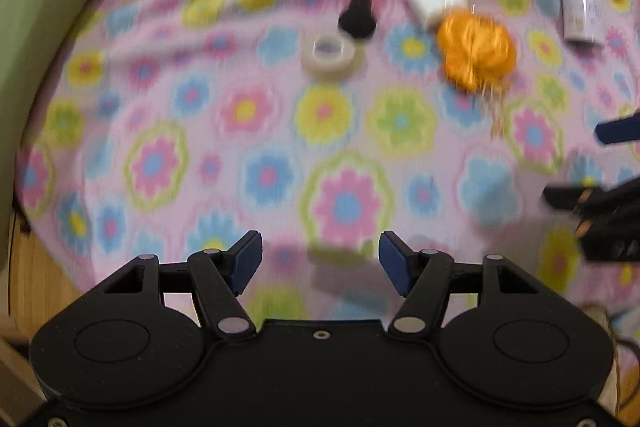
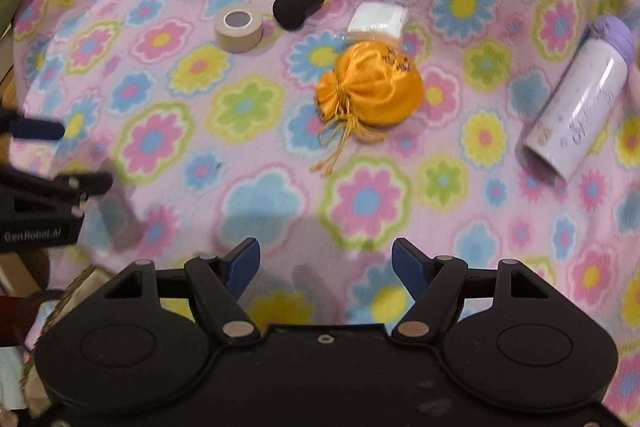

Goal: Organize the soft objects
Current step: 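Move the left tool to the beige tape roll while the right tool reaches the orange pouch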

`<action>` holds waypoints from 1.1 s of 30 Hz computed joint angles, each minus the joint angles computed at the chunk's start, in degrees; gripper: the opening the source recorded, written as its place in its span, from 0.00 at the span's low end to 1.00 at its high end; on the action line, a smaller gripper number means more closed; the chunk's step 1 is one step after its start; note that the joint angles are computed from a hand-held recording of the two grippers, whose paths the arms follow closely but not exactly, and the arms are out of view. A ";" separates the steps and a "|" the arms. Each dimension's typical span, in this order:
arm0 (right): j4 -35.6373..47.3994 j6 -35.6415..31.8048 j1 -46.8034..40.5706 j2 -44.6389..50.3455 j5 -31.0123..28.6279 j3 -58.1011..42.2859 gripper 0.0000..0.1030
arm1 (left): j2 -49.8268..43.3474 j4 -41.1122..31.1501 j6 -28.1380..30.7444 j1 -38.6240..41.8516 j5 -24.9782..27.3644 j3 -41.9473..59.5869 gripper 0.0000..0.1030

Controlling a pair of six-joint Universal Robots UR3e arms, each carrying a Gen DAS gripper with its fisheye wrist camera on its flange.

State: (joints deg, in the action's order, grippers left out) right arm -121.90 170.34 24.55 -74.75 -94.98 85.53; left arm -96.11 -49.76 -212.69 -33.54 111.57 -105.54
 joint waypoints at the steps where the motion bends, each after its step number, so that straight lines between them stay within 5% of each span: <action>1: -1.60 -0.35 0.01 0.50 -0.14 0.31 0.70 | -0.43 2.05 0.52 0.21 0.77 -0.16 0.59; 7: -19.20 -0.01 -1.79 1.92 2.17 8.83 0.70 | -5.36 19.09 3.20 1.42 3.70 -3.14 0.59; 17: -62.27 2.38 -2.57 11.19 3.90 24.40 0.79 | -19.00 53.60 9.67 1.68 6.11 -9.70 0.63; 22: -69.41 0.98 -3.04 16.79 3.17 24.19 0.80 | -24.95 64.93 12.80 1.53 8.20 -10.85 0.67; 26: -74.38 0.83 -4.30 19.48 4.48 24.33 0.87 | -28.00 71.15 14.55 3.22 7.10 -11.45 0.81; 33: -72.26 2.58 -6.13 23.11 6.70 19.09 0.89 | -33.56 75.44 18.05 4.85 6.92 -7.37 0.87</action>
